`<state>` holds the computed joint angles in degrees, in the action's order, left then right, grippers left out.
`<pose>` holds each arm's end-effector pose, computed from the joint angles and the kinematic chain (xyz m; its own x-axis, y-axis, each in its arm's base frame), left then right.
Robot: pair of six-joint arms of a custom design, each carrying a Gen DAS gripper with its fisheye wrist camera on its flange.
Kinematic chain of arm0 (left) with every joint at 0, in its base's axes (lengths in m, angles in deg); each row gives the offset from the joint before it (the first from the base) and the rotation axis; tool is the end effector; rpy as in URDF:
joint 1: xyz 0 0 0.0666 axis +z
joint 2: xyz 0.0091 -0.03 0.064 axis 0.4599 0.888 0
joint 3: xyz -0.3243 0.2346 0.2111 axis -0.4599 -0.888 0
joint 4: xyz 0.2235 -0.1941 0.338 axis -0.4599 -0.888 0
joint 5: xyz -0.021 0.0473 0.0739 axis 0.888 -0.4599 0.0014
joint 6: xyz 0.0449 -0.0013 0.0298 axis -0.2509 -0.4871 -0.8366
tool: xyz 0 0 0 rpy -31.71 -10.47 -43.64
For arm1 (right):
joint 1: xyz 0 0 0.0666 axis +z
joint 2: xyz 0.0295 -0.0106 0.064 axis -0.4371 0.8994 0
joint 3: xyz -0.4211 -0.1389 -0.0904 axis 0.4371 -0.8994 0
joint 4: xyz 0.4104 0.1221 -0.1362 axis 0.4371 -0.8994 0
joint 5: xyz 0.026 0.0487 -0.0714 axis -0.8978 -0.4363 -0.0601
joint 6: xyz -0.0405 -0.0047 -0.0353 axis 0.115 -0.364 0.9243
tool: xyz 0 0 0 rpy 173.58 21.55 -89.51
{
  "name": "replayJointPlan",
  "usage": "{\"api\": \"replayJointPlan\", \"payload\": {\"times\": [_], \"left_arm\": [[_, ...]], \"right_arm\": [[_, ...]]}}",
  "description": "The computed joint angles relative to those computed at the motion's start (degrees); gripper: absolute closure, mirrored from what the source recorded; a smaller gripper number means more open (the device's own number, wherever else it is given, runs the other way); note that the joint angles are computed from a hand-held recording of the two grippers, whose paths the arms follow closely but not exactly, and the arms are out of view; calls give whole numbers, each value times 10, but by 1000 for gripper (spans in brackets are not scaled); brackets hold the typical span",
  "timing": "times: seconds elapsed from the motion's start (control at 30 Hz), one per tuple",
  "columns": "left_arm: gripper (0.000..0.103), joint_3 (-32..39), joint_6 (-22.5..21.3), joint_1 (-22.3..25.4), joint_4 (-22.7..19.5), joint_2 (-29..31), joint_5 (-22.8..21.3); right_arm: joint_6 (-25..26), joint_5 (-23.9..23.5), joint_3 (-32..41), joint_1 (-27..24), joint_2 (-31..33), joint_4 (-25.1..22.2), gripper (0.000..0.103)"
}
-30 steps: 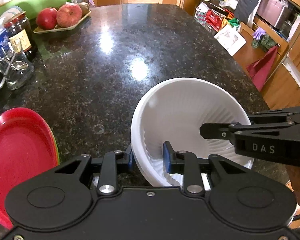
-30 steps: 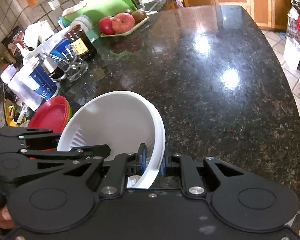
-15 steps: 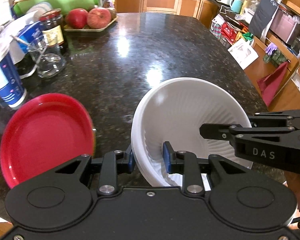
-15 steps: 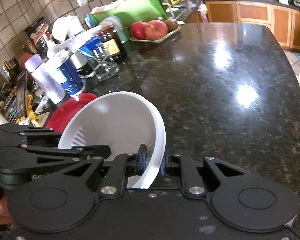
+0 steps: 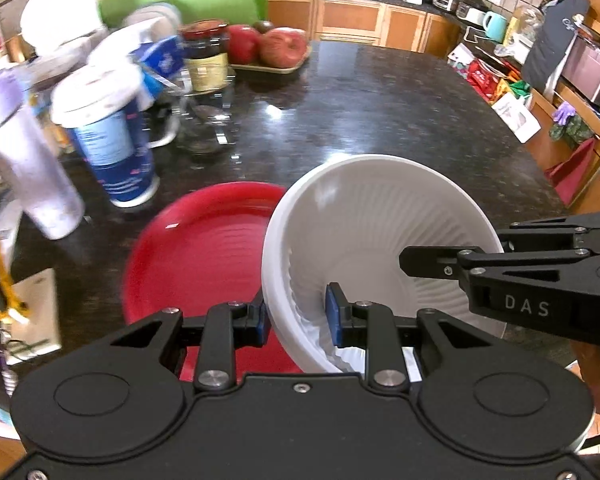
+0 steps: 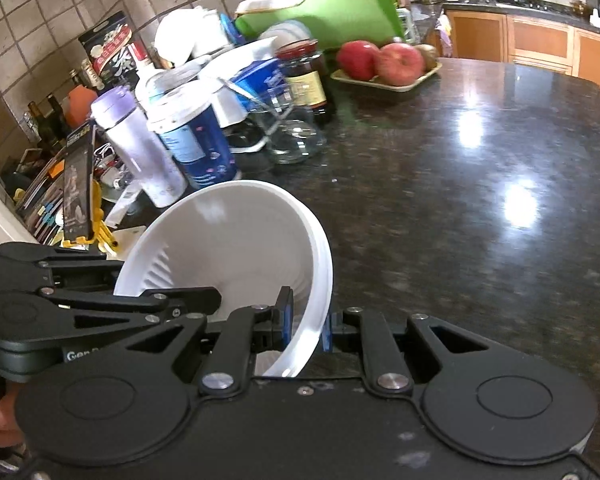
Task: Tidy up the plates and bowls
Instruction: 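Carry the white bowl with both grippers over the red plate stack, then lower the white bowl onto the red plate stack and open both grippers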
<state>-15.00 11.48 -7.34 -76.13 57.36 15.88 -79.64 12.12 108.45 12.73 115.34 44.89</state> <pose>0.3771 -0.2490 0.3140 -0.8140 -0.0288 -0.5801 -0.0003 0.9988 -0.0491 0.4675 0.3814 0.2987 -0.7435 -0.2785 -0.6080 -0.5360 0.7919 0.2928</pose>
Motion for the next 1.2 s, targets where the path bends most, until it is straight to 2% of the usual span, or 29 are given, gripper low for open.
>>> {"api": "replayJointPlan", "payload": {"times": [0.13, 0.3, 0.63, 0.9, 1.2], "left_arm": [[68, -19, -19, 25, -2, -20, 11], [67, -34, -52, 61, 3, -31, 46], [67, -41, -108, 110, 17, -21, 121], [67, -34, -118, 125, 20, -7, 145], [67, -31, -113, 126, 18, -2, 140]], "right_arm": [[-20, 11, 34, 23, 29, -12, 87], [-39, 24, 70, 36, 59, -33, 87], [-72, 65, 106, 50, 88, -69, 87], [-82, 71, 115, 48, 95, -82, 86], [-79, 58, 125, 44, 105, -90, 86]]}}
